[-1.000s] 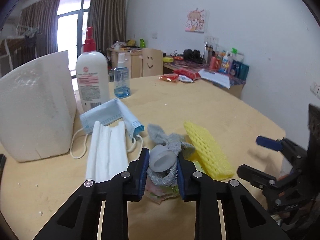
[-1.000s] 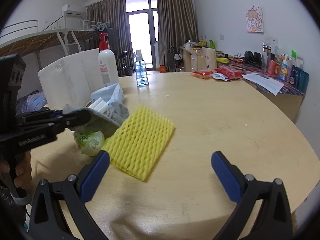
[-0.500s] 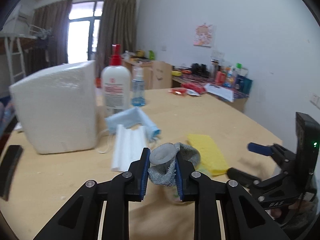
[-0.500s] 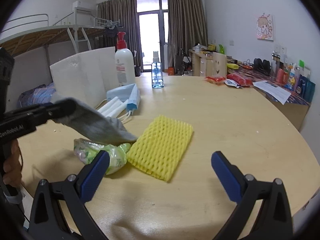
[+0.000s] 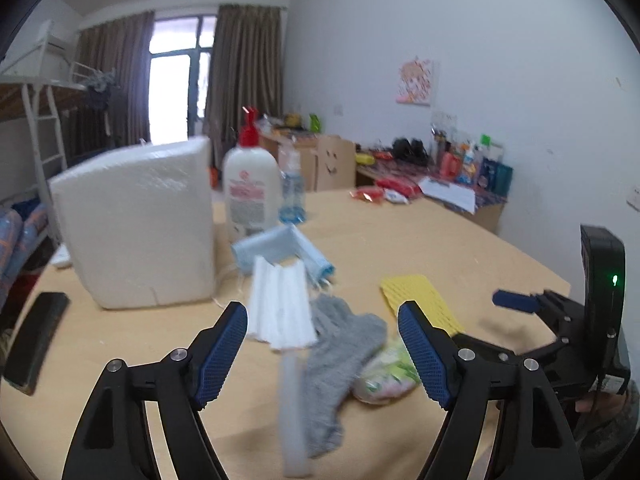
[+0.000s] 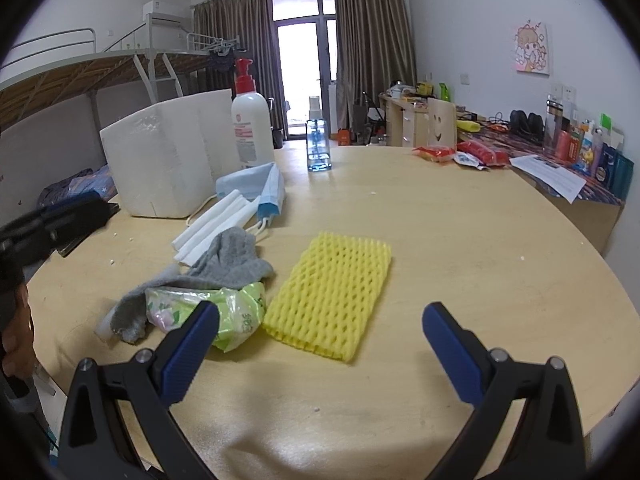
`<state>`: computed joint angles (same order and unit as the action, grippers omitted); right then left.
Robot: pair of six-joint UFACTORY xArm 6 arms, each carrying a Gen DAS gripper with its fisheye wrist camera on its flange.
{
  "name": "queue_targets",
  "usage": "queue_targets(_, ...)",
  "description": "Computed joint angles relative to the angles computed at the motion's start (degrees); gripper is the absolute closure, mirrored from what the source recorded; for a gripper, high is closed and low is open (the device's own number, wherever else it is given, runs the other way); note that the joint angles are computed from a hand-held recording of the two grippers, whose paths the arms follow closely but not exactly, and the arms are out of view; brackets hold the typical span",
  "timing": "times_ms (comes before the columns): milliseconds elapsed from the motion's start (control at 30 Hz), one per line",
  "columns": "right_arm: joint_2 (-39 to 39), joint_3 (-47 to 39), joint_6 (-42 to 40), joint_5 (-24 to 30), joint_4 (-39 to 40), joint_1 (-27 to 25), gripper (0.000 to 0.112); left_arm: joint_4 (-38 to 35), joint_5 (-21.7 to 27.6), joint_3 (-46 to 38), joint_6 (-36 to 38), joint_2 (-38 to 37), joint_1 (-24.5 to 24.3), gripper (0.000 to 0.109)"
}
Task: Organize soft objects
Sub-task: 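Lift the snack bag with the left tool and regrip it, then grasp the yellow foam net with the right tool while the left tool holds the bag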
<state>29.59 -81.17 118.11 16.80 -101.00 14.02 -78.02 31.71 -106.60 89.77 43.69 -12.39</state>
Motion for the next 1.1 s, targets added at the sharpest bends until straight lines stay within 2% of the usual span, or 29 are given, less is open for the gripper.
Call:
queue_targets(67, -0.07, 0.23, 0.34, -0.01, -0.16, -0.01, 0.010, 3.36, 0.96, -0.08, -1.89, 0.49, -0.56, 0.030)
queue_targets(233, -0.46, 1.18, 0.65, 0.19, -0.27, 0.10, 0.010, 8.72, 3.53, 1.31, -3.37, 0.69, -1.66, 0.044)
queue_targets(300, -0.67, 1.64, 1.36, 0.25, -0.60, -0.04, 0.010, 9.59, 2.40, 1.76, -2.87, 0.81, -2.27, 0.049)
queue_targets(433, -1.00, 2.30, 2.59, 0.31, -1.22, -0.21, 0.010, 14.50, 2.89, -1.69, -9.61, 3.37, -2.28, 0.064)
queue_targets(500, -1.14, 2.62, 3.06, 0.33, -1.55, -0.29, 0.010, 14.01, 2.92, -1.01, -8.99, 2.83, -2.41, 0.064)
queue_targets(600, -1.35, 3.14, 3.95, 0.34, -2.11, -0.60, 0.010, 12.16, 5.15, 2.56, -2.55, 0.31, -2.48, 0.064)
queue_targets(733, -1.59, 3.71, 6.14, -0.06, -3.41, -1.18, 0.010, 10.63, 3.80, 5.19, 2.70, -1.16, -3.48, 0.064)
queue_targets(900, -1.40, 3.55, 5.90, -0.56, -3.43, -1.56, 0.010, 15.68, 0.44, 1.95, -1.81, 1.69, -4.45, 0.064)
queue_targets(1100, 0.75, 0.93, -0.33, -2.93, 2.59, -2.47, 0.010, 22.38, 2.70, -2.06, -8.65, 4.86, -3.98, 0.063)
